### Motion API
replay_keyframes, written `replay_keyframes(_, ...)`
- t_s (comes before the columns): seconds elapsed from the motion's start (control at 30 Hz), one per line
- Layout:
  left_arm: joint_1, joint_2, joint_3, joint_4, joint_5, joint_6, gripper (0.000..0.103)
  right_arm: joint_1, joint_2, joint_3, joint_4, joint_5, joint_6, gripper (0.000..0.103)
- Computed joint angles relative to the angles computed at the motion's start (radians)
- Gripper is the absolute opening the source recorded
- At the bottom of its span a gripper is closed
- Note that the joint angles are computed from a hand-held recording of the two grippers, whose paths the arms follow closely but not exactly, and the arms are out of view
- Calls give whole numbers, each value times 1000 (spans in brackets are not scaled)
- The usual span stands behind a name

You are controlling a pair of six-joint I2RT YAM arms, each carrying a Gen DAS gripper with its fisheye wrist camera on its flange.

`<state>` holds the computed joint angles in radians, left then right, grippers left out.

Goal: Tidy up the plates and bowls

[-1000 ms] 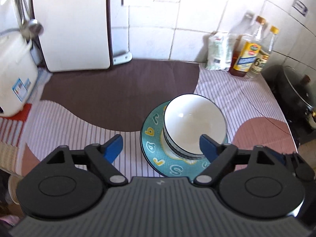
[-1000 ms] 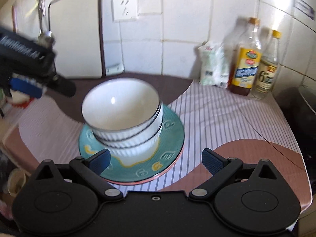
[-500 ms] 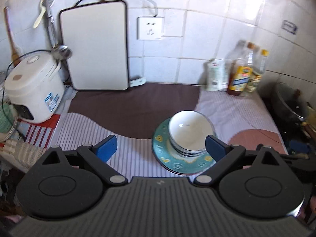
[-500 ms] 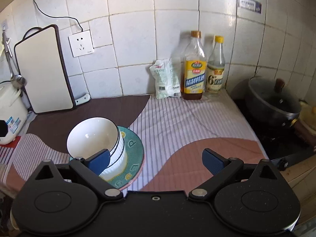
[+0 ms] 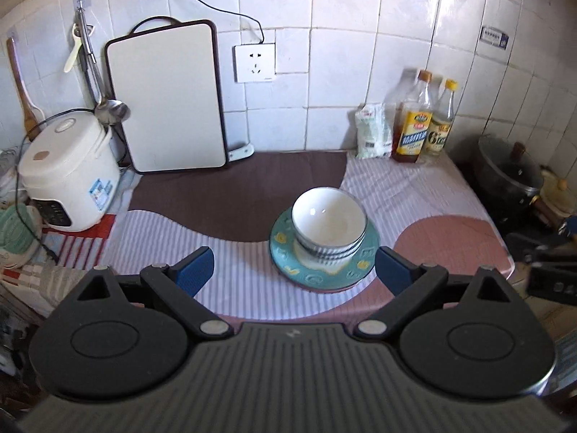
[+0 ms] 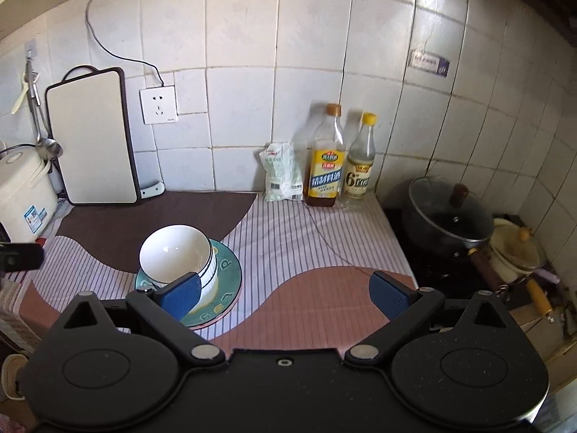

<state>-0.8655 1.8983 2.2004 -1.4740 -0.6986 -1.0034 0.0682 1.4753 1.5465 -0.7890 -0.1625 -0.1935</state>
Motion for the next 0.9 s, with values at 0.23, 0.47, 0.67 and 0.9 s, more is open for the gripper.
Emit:
replay_keyframes(0.23,-37,-1,-47,4,20,-14,97,-14,-105,-95,16,31,-18,101)
replay_keyframes(0.47,-74,6,-81,14,-18,-50,97,-33,-161,-179,51,17,-3,101)
replay_keyframes(0.67,-85,-24,-159,48,-40,-93,97,-33,-210,-262,109,26,3,101)
replay_keyframes(0.9,-115,-69,-244,106,-64,-126,97,-21,-252,-332,157,36,1,101)
